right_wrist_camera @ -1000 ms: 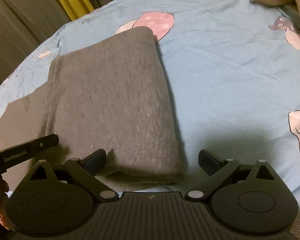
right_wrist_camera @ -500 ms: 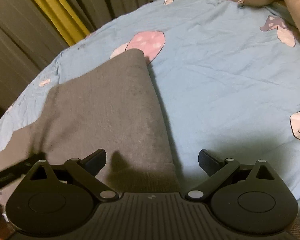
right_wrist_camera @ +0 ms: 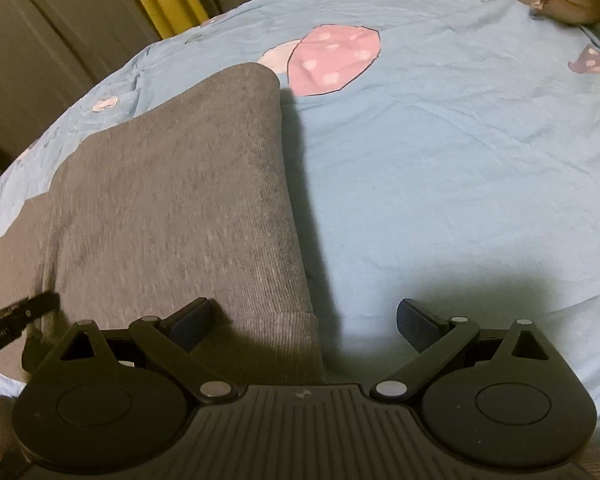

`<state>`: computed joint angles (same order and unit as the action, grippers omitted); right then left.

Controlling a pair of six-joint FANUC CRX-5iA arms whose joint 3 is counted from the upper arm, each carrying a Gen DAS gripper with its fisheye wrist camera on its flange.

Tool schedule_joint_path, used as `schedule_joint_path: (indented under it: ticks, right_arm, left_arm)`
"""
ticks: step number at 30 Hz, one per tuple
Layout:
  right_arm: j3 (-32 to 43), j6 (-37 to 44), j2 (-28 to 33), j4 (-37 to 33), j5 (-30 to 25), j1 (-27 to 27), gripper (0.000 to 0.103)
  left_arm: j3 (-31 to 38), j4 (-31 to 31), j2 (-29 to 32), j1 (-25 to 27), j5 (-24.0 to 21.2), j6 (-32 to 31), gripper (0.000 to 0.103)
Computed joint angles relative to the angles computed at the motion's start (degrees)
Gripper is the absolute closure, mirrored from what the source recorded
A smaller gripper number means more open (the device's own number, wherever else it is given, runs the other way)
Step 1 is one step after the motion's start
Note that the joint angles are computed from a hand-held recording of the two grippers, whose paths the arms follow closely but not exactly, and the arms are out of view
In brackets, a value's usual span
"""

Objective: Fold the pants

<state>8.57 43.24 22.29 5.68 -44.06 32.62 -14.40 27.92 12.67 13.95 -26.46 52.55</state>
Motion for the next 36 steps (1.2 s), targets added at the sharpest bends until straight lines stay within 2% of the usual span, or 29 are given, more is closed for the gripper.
schedule_joint_path:
  ticks: [1, 3, 6, 9, 10, 11, 12, 14, 16, 17, 19, 21, 23, 25, 27, 28, 29, 30, 31, 33, 36]
  right_arm:
    - [-0.1, -0.3, -0.1, -0.1, 0.1, 0.0, 0.004]
    - [0.1, -0.2, 0.1, -0.4, 0.1, -0.1, 0.004]
    - [0.0, -0.5, 0.0, 0.1, -0.1, 0.3, 0.004]
    - [0.2, -0.2, 0.1, -0.1, -0.3, 0.2, 0.004]
    - [0.2, -0.3, 0.1, -0.2, -0.2, 0.2, 0.004]
    - [0.0, -0.5, 0.0, -0.2, 0.1, 0.1, 0.004]
    - [-0.2, -0.9, -0.1, 0.2, 0.4, 0.2, 0.004]
    - [-2.1, -1.1, -1.1, 1.4, 3.1, 0.6, 0.004]
    - [-3.2, 0.3, -1.9, 1.9, 5.0, 1.1, 0.004]
    - [-2.8, 1.5, -1.8, 2.1, 4.6, 1.4, 0.004]
    - [-0.8, 2.9, -0.5, 3.8, 0.1, 2.9, 0.004]
    - [0.0, 6.6, -0.5, 1.7, -0.6, 3.5, 0.004]
    - [1.7, 10.5, -0.1, -2.1, -2.3, 3.6, 0.004]
    - [3.2, 12.4, 1.3, -2.8, -4.1, 4.0, 0.004]
    - [4.4, 12.6, 2.3, -2.5, -5.3, 3.9, 0.004]
    - [4.7, 12.8, 2.3, -3.1, -5.3, 3.7, 0.004]
    - [4.7, 13.0, 2.2, -4.0, -5.0, 3.3, 0.004]
    - [4.4, 13.0, 2.0, -4.8, -4.4, 2.9, 0.004]
    - [3.9, 12.7, 1.6, -5.4, -3.6, 2.7, 0.004]
    - [3.9, 12.5, 1.6, -6.0, -3.4, 2.4, 0.004]
    - [3.9, 11.6, 1.6, -5.1, -3.8, 2.8, 0.004]
  left_arm:
    - [0.1, 1.1, 0.4, -0.2, 0.3, -1.3, 0.048]
    - [1.6, 4.7, 2.3, 0.2, -2.1, -3.8, 0.047]
    - [4.9, 9.5, 6.1, 0.3, -3.2, -4.1, 0.044]
    - [13.3, 4.0, 11.6, 0.7, -10.7, 5.0, 0.045]
    - [14.7, 2.6, 12.4, 0.4, -11.4, 6.8, 0.054]
    - [14.0, 3.3, 11.9, 0.3, -10.3, 5.7, 0.063]
    - [13.3, 4.7, 11.5, 0.2, -9.7, 3.7, 0.081]
    - [12.4, 6.1, 10.4, 0.4, -9.6, 1.9, 0.084]
    - [10.4, 10.9, 9.0, 0.9, -8.7, -2.3, 0.085]
    - [9.1, 13.4, 8.0, 1.0, -7.8, -4.5, 0.086]
    - [6.9, 16.7, 6.0, 1.1, -5.9, -8.5, 0.086]
    - [6.2, 15.5, 4.7, 1.2, -3.2, -10.1, 0.086]
    - [6.4, 12.0, 4.3, 1.6, -2.1, -8.7, 0.085]
    - [10.1, 1.8, 6.3, 2.3, -3.6, 1.0, 0.077]
    - [14.7, -10.8, 8.5, 2.6, -6.7, 12.1, 0.074]
    - [14.6, -13.0, 8.5, 3.1, -6.3, 15.1, 0.057]
    - [13.0, -12.1, 7.7, 3.8, -4.8, 16.1, 0.049]
    - [10.4, -8.2, 6.6, 4.6, -2.7, 14.2, 0.040]
    - [7.8, -3.2, 5.5, 5.5, -1.2, 11.2, 0.036]
    - [5.1, 1.2, 4.0, 6.6, 0.9, 9.3, 0.035]
    - [4.6, -3.0, 1.9, 7.8, 2.3, 13.6, 0.027]
